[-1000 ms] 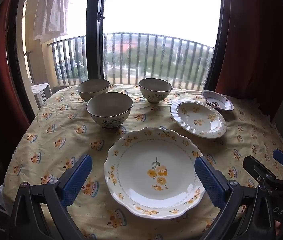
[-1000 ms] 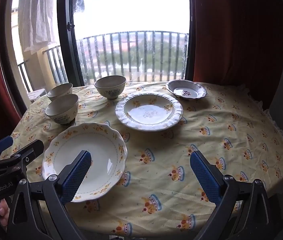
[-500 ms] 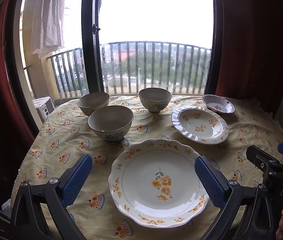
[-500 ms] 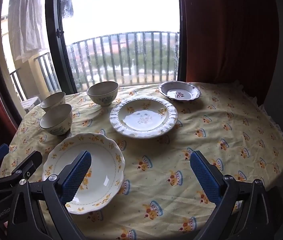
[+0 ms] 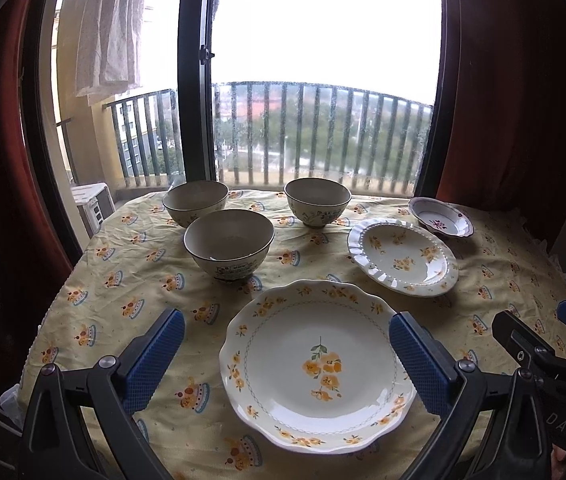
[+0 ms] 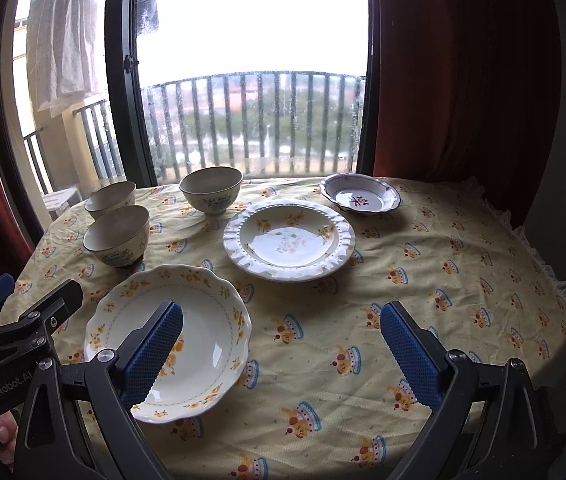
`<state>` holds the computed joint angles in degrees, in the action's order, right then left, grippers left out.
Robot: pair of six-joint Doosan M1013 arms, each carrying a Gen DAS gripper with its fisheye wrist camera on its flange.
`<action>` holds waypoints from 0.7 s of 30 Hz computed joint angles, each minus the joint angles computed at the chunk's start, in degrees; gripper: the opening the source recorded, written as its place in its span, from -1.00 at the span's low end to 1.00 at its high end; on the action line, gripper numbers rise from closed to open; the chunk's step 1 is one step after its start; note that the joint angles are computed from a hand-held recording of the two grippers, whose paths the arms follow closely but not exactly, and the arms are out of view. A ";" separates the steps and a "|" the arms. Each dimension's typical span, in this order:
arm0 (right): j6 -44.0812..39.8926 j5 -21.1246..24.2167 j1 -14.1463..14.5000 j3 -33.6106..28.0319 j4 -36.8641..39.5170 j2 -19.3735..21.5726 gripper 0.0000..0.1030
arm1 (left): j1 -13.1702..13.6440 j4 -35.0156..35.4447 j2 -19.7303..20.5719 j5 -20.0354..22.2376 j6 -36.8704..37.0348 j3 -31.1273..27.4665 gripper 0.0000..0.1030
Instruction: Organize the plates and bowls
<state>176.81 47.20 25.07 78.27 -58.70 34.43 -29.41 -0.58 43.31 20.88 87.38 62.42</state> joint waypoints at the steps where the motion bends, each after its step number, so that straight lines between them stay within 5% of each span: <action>1: 0.21 0.31 0.04 0.03 -0.06 -0.01 0.95 | -0.07 0.68 -0.12 -0.25 -0.51 0.22 0.99; 21: -0.87 0.47 0.00 0.82 0.80 -0.57 0.95 | -0.36 1.95 -0.66 -0.28 -2.41 1.17 0.99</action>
<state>175.94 47.67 25.07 79.09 -57.90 33.86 -29.77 1.37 42.65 20.60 84.97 63.59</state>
